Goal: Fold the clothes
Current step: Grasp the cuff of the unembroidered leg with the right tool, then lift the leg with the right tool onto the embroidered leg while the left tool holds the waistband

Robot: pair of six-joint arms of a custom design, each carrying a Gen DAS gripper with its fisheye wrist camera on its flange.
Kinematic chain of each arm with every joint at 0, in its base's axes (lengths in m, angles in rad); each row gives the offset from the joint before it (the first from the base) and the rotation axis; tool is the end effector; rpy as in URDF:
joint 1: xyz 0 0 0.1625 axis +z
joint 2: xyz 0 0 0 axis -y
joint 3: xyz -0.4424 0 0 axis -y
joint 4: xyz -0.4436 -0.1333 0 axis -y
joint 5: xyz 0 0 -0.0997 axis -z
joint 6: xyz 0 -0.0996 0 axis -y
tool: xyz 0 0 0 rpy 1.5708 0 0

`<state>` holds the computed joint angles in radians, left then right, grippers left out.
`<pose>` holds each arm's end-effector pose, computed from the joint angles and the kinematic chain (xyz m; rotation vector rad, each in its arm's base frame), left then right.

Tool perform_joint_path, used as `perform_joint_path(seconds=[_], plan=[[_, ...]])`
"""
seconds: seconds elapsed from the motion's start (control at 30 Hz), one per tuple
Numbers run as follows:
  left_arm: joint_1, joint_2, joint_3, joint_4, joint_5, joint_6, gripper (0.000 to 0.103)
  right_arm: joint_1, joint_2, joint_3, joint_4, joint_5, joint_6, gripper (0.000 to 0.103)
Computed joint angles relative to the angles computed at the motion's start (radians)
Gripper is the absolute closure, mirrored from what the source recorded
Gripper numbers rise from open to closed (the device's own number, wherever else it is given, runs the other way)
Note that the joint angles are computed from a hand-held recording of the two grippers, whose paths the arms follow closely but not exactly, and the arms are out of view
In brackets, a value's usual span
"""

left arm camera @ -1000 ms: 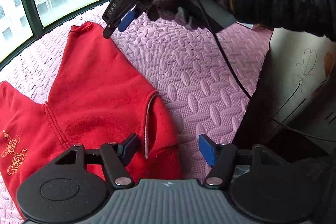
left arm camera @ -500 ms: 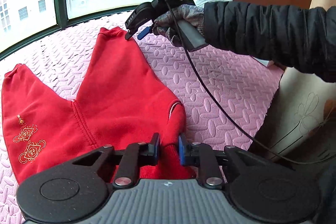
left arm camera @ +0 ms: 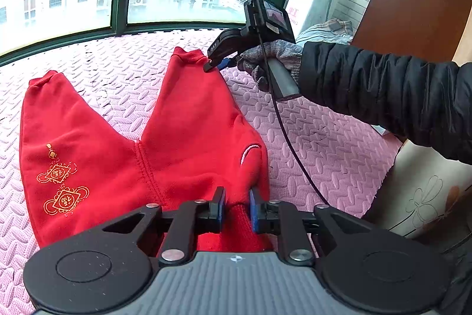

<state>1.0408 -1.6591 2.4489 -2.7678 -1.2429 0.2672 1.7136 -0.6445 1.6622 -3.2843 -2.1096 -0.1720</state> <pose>-0.0606 -0.4306 0.2410 0.9999 2.6210 -0.6346 0.1835 -0.6990 0.0491 0.1424 -2.4691 0.8824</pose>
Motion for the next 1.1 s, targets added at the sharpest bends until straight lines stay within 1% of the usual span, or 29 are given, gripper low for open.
perform_joint_path(seconds=[0.2, 0.4, 0.5, 0.53, 0.77, 0.97, 1.0, 1.03, 1.07, 1.1], plan=[[-0.002, -0.03, 0.02, -0.017, -0.001, -0.031, 0.086, 0.03, 0.004, -0.017, -0.01, -0.019, -0.01, 0.094], [-0.001, -0.095, 0.052, -0.027, 0.008, -0.075, 0.087, 0.09, 0.029, -0.075, 0.01, -0.049, -0.034, 0.095], [0.018, -0.133, 0.063, -0.035, 0.006, -0.097, 0.088, 0.117, 0.049, -0.108, 0.02, -0.058, -0.043, 0.095], [0.024, -0.146, 0.068, -0.038, 0.006, -0.104, 0.088, 0.135, 0.067, -0.134, 0.025, -0.065, -0.045, 0.095], [0.072, -0.238, 0.1, -0.056, 0.003, -0.142, 0.089, 0.206, 0.167, -0.263, 0.047, -0.07, -0.053, 0.095], [0.105, -0.3, 0.123, -0.059, 0.005, -0.173, 0.09, 0.259, 0.277, -0.388, 0.078, -0.081, -0.095, 0.095], [0.11, -0.307, 0.125, -0.059, 0.005, -0.177, 0.09, 0.262, 0.283, -0.396, 0.081, -0.081, -0.098, 0.095], [0.115, -0.313, 0.126, -0.058, 0.005, -0.18, 0.09, 0.274, 0.313, -0.432, 0.102, -0.087, -0.106, 0.095], [0.12, -0.32, 0.128, -0.058, 0.005, -0.183, 0.092, 0.28, 0.331, -0.453, 0.112, -0.091, -0.11, 0.095], [0.125, -0.326, 0.13, -0.06, 0.003, -0.183, 0.096, 0.287, 0.349, -0.475, 0.122, -0.094, -0.114, 0.095]])
